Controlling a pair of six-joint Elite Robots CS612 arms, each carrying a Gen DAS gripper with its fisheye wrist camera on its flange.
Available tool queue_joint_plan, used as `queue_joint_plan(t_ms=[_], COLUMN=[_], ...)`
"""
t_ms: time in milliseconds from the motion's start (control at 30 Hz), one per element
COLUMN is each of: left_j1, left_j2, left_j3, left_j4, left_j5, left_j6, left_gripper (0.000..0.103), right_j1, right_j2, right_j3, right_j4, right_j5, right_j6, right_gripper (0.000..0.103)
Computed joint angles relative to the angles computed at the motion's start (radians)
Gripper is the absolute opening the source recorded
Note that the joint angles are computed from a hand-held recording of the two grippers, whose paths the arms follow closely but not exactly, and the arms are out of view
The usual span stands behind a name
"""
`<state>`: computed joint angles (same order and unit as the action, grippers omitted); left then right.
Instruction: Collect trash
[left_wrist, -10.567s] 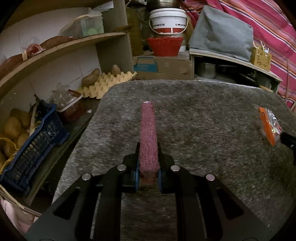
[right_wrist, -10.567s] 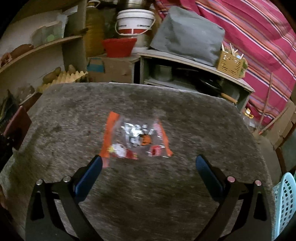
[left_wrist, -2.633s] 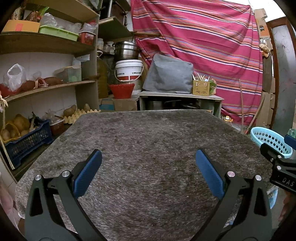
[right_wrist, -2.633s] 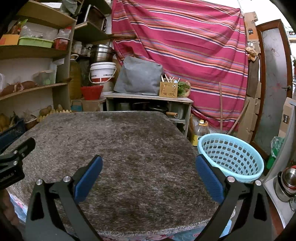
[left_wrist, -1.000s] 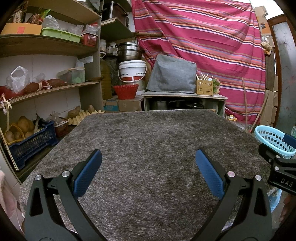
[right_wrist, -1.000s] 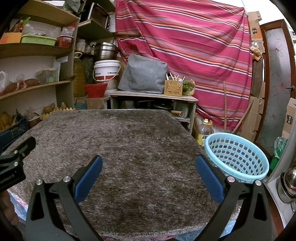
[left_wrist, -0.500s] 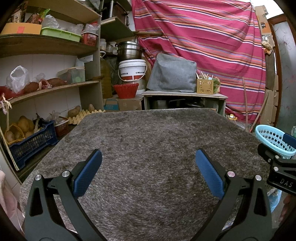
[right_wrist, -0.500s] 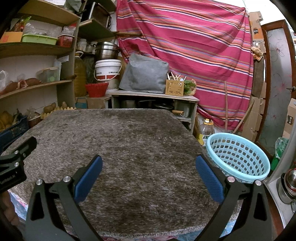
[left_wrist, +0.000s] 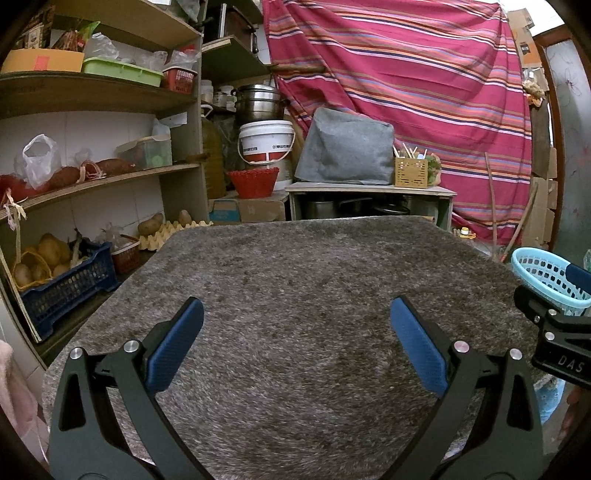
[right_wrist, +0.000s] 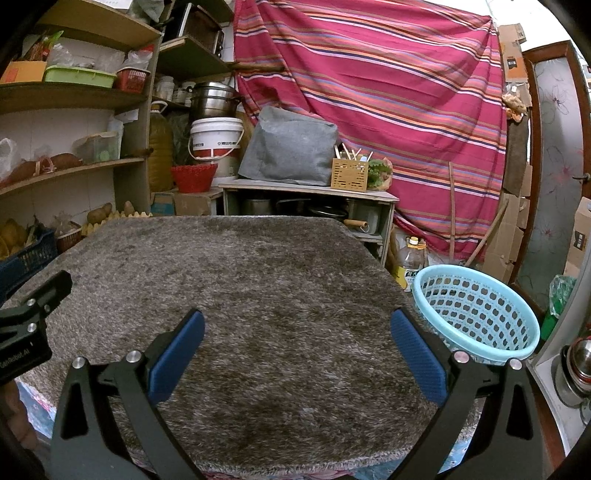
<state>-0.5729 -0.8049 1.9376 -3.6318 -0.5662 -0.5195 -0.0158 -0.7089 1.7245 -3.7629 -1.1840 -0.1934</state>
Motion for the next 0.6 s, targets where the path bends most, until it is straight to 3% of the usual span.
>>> queue_joint_plan(t_ms=[600], left_j1=[0.0], left_j2=[-0.001], left_j3=[0.0], left_j4=[-0.001], left_j5=[0.0], left_j6=[0.005], left_gripper=[0.098], right_j1=[0.0], right_j2=[0.0], right_j3=[0.0], right_j4=[-0.002], right_j5=[0.0], right_j6=[-0.002], right_gripper=[0.098])
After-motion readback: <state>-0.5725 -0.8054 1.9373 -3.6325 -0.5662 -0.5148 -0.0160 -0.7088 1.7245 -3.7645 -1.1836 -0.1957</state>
